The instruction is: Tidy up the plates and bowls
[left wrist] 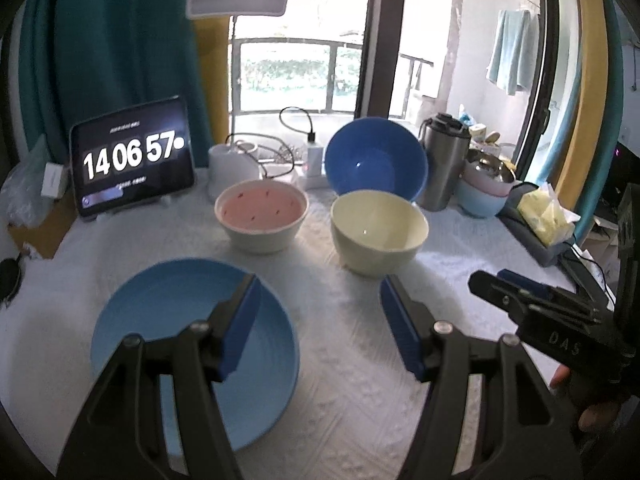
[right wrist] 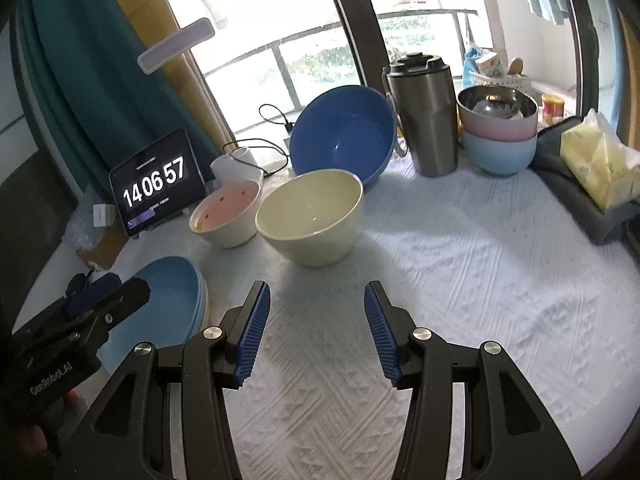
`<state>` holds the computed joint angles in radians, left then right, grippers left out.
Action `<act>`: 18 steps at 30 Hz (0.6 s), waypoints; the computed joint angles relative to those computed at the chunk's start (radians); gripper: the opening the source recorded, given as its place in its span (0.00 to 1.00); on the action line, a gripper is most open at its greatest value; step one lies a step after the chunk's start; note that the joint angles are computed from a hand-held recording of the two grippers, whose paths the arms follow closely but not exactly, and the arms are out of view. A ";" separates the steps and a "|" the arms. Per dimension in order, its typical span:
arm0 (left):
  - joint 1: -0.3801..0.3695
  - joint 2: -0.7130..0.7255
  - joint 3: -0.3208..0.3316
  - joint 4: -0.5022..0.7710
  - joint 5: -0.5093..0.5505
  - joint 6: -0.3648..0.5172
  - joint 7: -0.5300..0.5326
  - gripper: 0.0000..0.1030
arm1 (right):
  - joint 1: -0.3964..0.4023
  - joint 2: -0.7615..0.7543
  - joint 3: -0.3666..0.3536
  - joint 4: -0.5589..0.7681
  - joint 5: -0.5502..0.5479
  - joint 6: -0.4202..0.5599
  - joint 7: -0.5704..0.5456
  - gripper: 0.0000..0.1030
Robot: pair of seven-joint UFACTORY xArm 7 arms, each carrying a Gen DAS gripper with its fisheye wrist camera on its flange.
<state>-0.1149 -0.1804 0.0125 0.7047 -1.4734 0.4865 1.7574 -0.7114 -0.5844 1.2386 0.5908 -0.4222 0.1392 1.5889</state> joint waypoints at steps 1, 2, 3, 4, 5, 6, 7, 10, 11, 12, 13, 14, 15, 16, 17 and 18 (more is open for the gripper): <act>-0.004 0.009 -0.004 0.011 -0.010 -0.005 0.009 0.62 | -0.004 0.000 -0.002 -0.001 -0.002 -0.001 -0.003 0.50; -0.007 0.016 -0.008 0.018 -0.020 -0.010 0.016 0.62 | -0.010 0.000 -0.004 -0.002 -0.005 -0.001 -0.008 0.50; -0.010 0.025 -0.013 0.029 -0.029 -0.015 0.024 0.62 | -0.017 0.001 -0.006 -0.003 -0.009 -0.003 -0.014 0.50; -0.014 0.038 -0.019 0.043 -0.037 -0.021 0.031 0.62 | -0.024 0.002 -0.005 -0.004 -0.012 -0.004 -0.018 0.50; -0.016 0.046 -0.023 0.052 -0.043 -0.023 0.035 0.62 | -0.035 0.006 -0.005 -0.003 -0.016 -0.005 -0.025 0.50; -0.019 0.056 -0.029 0.064 -0.051 -0.026 0.040 0.62 | -0.047 0.009 -0.003 -0.001 -0.019 -0.006 -0.029 0.50; -0.021 0.066 -0.033 0.075 -0.059 -0.030 0.045 0.62 | -0.058 0.010 -0.004 0.000 -0.022 -0.008 -0.035 0.50; -0.028 0.096 -0.048 0.108 -0.087 -0.036 0.071 0.62 | -0.089 0.011 -0.010 0.004 -0.029 -0.016 -0.053 0.50; -0.030 0.106 -0.052 0.119 -0.098 -0.039 0.082 0.62 | -0.099 0.010 -0.008 0.007 -0.031 -0.017 -0.058 0.50; -0.032 0.116 -0.057 0.130 -0.111 -0.043 0.096 0.62 | -0.113 0.008 -0.007 0.012 -0.034 -0.018 -0.066 0.50; -0.033 0.123 -0.061 0.138 -0.126 -0.045 0.112 0.62 | -0.125 0.008 -0.004 0.017 -0.035 -0.020 -0.072 0.50; -0.035 0.134 -0.066 0.149 -0.147 -0.050 0.134 0.62 | -0.139 0.009 0.001 0.021 -0.036 -0.023 -0.079 0.50; -0.037 0.146 -0.072 0.162 -0.167 -0.057 0.154 0.62 | -0.155 0.010 0.009 0.026 -0.036 -0.027 -0.085 0.50; -0.039 0.159 -0.076 0.176 -0.178 -0.061 0.167 0.62 | -0.176 0.010 0.018 0.032 -0.037 -0.031 -0.093 0.50; -0.038 0.169 -0.078 0.185 -0.181 -0.061 0.172 0.62 | -0.192 0.010 0.026 0.037 -0.035 -0.033 -0.102 0.50; -0.039 0.178 -0.081 0.193 -0.183 -0.063 0.173 0.62 | -0.213 0.009 0.038 0.042 -0.033 -0.033 -0.109 0.50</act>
